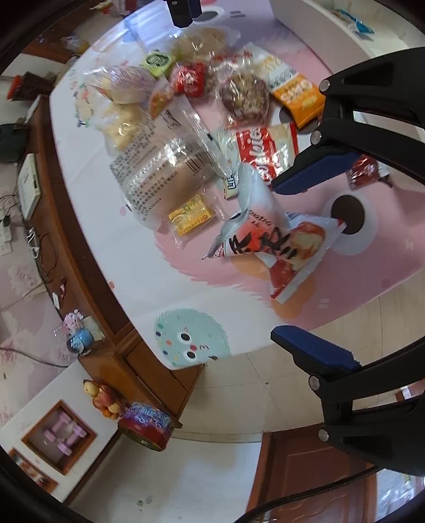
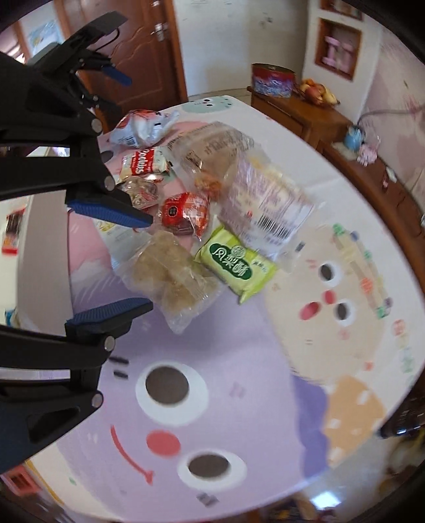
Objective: Organize snacks
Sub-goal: 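Grasp the white-red DONGZAO bag with the left gripper while the right grasps the puffed snack bag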
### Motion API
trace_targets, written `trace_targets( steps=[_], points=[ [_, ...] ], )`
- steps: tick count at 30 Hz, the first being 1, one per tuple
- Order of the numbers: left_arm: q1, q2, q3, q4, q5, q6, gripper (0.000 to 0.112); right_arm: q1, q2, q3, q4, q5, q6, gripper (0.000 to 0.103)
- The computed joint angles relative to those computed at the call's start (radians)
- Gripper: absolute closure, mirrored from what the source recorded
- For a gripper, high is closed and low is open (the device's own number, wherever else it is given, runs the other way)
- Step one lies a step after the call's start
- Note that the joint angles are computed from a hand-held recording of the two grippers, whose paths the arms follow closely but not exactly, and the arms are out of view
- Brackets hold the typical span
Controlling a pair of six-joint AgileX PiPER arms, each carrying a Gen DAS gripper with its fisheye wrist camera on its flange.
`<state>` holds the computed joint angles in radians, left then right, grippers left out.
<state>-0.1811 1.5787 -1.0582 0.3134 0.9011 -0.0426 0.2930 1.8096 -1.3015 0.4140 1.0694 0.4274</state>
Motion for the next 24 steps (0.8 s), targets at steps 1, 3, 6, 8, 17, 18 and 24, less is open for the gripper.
trace_targets(
  steps=[1,3,6,8,17,18,24],
  points=[
    [-0.004,0.018,-0.003,0.01,-0.007,-0.006,0.031,0.008,0.015,-0.004,-0.008,-0.005,0.018,0.058],
    [-0.011,0.054,-0.012,0.037,-0.02,-0.018,0.031,0.02,0.054,-0.022,-0.022,-0.008,0.038,0.058],
    [-0.01,0.107,-0.033,0.048,-0.033,-0.023,0.031,0.034,0.109,-0.052,-0.039,-0.004,0.076,0.058],
    [-0.005,0.14,-0.052,0.038,-0.031,-0.016,0.031,0.036,0.129,-0.06,-0.028,-0.006,0.077,0.056],
    [0.055,0.254,-0.118,-0.102,-0.006,-0.003,0.031,0.066,0.149,-0.063,-0.069,-0.013,0.077,0.058],
    [0.069,0.264,-0.12,-0.136,-0.003,0.001,0.033,0.072,0.143,-0.056,-0.074,-0.022,0.074,0.061],
    [0.149,0.268,-0.083,-0.291,-0.02,0.023,0.067,0.086,0.094,-0.009,-0.084,-0.058,0.042,0.075]
  ],
)
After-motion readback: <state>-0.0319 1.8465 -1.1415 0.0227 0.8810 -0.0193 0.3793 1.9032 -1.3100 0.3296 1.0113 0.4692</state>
